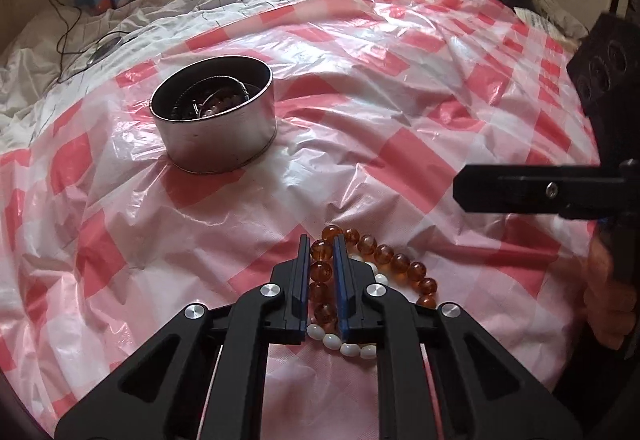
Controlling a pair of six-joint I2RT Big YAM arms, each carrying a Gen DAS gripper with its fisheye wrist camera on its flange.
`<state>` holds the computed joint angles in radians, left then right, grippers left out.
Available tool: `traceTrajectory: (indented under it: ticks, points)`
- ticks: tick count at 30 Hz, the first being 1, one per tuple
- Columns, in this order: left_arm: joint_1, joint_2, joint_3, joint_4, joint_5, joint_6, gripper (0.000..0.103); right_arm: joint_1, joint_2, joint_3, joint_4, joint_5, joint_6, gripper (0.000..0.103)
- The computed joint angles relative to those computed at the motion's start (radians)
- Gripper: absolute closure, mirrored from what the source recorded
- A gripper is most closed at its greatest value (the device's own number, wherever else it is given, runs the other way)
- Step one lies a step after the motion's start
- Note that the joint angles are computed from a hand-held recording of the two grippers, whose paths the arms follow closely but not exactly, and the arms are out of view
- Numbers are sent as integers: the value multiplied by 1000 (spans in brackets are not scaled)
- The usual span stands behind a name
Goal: Organize jewelry
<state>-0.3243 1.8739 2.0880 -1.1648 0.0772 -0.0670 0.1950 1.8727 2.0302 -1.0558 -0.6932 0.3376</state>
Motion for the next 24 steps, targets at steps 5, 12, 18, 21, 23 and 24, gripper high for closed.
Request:
traceTrajectory:
  ticks: [5, 12, 18, 21, 23, 24]
  points:
    - [78, -93, -102, 198, 161, -202, 93, 1, 1, 3, -4, -12, -17, 42]
    - [155, -138, -166, 272, 104, -445, 93, 85, -3, 46, -102, 30, -326, 42]
    - [180, -113, -157, 180, 88, -501, 93, 127, 57, 115, -181, 116, -367, 42]
    - [188, -125, -175, 185, 91, -503, 93, 135, 102, 164, -236, 165, -359, 43]
    - [199, -136, -192, 194, 100, -506, 93, 145, 105, 163, -230, 212, -365, 52]
    - [202, -138, -196, 196, 103, -509, 93, 150, 102, 159, -224, 240, -373, 55]
